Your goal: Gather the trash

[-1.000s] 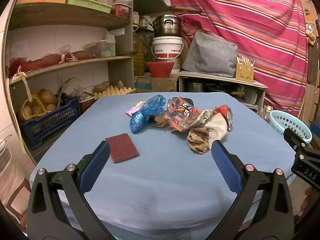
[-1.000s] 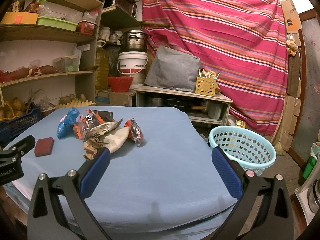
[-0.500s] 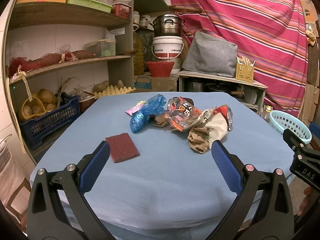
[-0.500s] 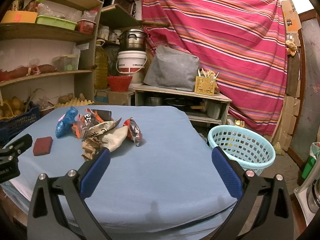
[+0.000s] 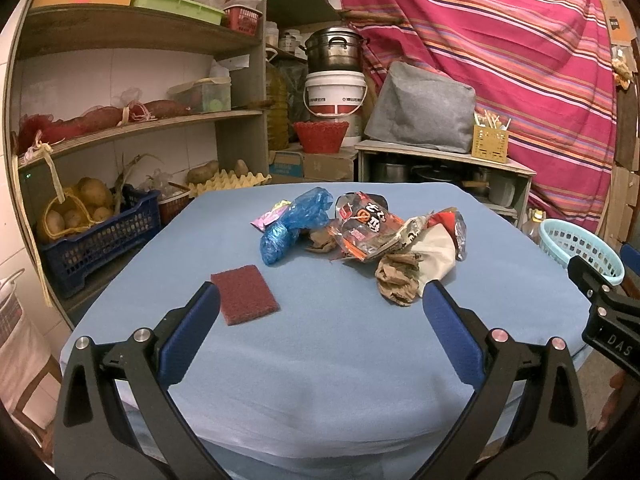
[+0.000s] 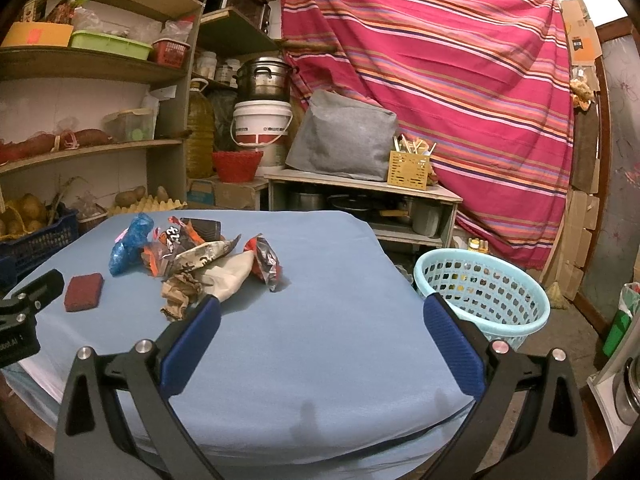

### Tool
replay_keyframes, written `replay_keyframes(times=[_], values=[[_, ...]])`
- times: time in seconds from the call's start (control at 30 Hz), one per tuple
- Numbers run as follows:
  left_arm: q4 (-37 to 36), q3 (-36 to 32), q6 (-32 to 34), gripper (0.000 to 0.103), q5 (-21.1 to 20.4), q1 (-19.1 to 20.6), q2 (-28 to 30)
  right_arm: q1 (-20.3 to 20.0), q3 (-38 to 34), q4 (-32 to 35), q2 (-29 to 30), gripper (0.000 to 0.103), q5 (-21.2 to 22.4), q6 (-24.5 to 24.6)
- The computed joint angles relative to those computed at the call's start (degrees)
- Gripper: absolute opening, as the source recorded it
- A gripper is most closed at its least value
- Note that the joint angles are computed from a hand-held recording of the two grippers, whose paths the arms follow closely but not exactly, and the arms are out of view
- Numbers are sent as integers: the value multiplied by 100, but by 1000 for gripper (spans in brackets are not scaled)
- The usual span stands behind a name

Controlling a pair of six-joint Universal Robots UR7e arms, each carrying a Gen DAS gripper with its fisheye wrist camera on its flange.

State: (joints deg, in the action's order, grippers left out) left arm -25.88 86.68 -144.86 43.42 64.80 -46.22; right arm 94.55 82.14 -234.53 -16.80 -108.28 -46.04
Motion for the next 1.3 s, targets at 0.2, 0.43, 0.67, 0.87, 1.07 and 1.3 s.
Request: replay_keyframes(times=[0.2, 0.43, 0.67, 0.87, 1.07, 1.3], values=[[21, -10, -12, 98, -3, -1, 2, 0, -8, -1, 7, 99, -4, 0], [27, -19, -9, 98, -9, -1, 6, 1, -4, 1, 3, 99, -4, -5], [42, -27, -16, 98, -14, -3, 10, 8, -12, 8, 6, 99, -18, -1], [48, -32, -16, 98, -17, -4, 11, 11, -16, 9, 8, 99, -27, -5], [43, -41, 0, 98, -4, 10, 14, 12, -18, 12, 9, 99, -31, -7], [-11, 6, 0, 98, -2, 29, 26, 19, -33, 14, 22, 99, -39, -12]])
